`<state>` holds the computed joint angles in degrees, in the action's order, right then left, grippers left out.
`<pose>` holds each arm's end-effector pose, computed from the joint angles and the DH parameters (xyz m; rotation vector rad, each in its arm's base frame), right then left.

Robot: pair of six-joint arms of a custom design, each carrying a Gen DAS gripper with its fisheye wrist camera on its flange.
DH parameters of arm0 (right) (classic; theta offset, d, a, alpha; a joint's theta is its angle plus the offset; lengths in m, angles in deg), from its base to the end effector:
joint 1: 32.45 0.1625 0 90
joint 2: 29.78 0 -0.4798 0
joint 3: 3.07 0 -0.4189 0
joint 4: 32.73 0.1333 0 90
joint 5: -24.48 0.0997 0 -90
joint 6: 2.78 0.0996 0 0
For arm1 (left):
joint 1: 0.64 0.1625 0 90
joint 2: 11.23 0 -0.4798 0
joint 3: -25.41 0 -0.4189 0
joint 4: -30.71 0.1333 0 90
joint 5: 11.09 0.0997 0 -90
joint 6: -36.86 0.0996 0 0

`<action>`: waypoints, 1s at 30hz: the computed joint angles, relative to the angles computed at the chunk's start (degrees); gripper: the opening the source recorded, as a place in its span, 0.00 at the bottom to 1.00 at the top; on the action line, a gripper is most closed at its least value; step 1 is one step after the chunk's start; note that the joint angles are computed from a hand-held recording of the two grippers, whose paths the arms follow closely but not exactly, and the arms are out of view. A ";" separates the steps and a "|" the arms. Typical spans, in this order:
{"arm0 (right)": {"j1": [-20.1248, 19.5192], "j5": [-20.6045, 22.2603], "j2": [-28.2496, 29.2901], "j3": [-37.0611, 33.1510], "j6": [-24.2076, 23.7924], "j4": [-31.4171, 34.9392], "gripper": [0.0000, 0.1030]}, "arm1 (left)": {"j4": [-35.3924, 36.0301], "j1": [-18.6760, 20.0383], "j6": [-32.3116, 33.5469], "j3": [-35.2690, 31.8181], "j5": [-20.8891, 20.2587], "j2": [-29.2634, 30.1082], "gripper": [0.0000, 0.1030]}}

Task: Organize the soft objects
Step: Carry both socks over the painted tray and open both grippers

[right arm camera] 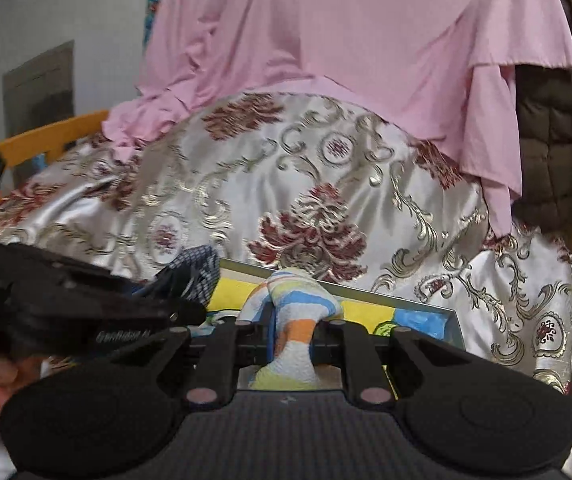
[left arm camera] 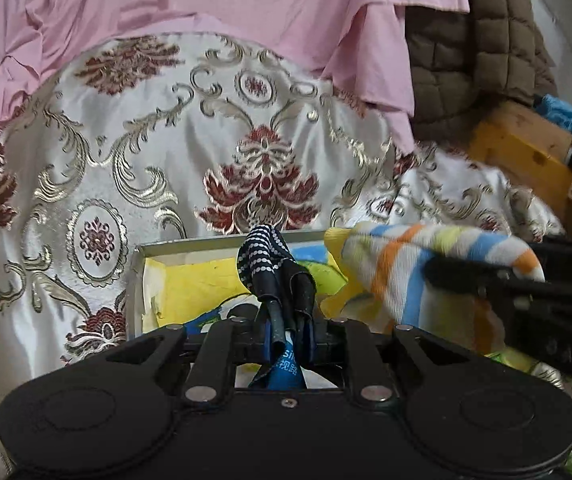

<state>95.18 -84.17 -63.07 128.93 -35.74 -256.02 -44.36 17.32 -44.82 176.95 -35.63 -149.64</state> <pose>0.3693 -0.3129 -0.0093 1.4571 -2.2987 0.8636 -0.0428 -0.2493 0.3024 0.1632 2.1687 -1.2220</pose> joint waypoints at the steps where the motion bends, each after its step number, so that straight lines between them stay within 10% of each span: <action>1: -0.15 -0.41 0.36 -0.64 0.27 0.55 0.15 | -4.86 1.94 4.20 0.79 0.26 0.84 0.17; 11: -1.01 -3.65 2.80 -2.91 2.70 1.84 0.18 | -26.54 10.30 18.49 4.81 -0.56 5.72 0.18; 20: -1.67 -5.04 2.23 -2.44 4.71 2.87 0.24 | -26.97 10.69 17.04 5.07 -0.62 8.27 0.22; 30: -2.24 -5.42 0.79 -0.76 5.49 2.45 0.54 | -16.92 7.87 8.97 3.41 -1.56 9.09 0.33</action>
